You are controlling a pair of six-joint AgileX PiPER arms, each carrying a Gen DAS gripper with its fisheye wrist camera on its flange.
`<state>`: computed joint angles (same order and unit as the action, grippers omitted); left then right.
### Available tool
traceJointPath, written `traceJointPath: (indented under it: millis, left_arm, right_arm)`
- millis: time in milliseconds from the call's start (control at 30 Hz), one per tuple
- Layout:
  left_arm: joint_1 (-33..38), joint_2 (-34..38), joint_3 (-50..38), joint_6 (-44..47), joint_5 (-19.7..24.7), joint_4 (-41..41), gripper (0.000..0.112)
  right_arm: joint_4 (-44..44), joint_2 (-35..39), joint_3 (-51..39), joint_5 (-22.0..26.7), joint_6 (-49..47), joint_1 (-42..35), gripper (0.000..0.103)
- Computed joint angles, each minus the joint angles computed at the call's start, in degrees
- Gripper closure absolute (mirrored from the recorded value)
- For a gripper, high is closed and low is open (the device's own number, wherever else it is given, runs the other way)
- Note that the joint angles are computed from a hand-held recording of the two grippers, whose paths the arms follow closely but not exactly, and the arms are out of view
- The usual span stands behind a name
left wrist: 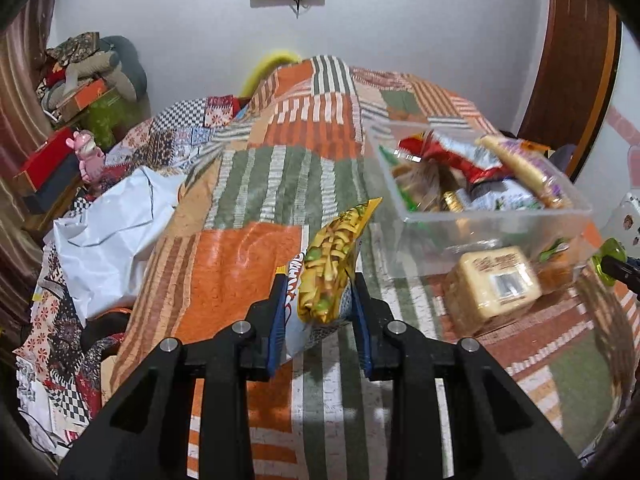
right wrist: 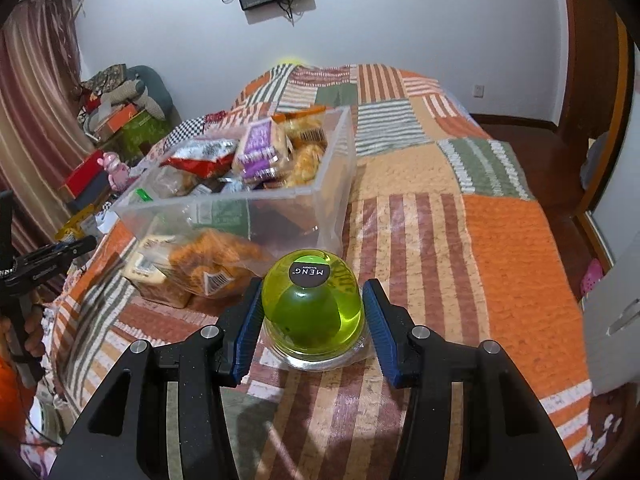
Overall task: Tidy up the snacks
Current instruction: 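Drop the yellow chip bag left into the box while the right tool sets the jelly cup in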
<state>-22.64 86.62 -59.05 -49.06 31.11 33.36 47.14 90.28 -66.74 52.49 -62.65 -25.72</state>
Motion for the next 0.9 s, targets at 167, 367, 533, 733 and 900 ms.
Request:
traceJointPath:
  millis: [167, 367, 533, 733, 900]
  left_arm:
    - [-1.8, -2.8, -0.5, -0.6, 1.6, 1.1, 0.083]
    - [-4.0, -5.0, -2.3, -1.7, 3.1, 2.3, 0.083]
    - [-5.5, -5.6, -4.5, -2.2, 3.6, 2.9, 0.083]
    - [-6.4, -4.2, -7.8, -1.8, 3.3, 2.5, 0.083]
    - [-6.3, -1.7, -10.9, -0.1, 2.6, 1.0, 0.083]
  right_arm:
    - [0.9, -2.8, 0.5, 0.4, -0.6, -0.4, 0.057]
    - [2.9, -5.0, 0.0, 1.1, -1.5, -1.2, 0.057]
    - [4.3, -5.7, -1.1, 1.3, -1.8, -1.3, 0.057]
    - [5.7, -4.8, -3.1, 0.4, -2.0, -0.2, 0.057]
    - [6.7, -3.5, -4.7, -0.4, -2.0, 0.9, 0.057]
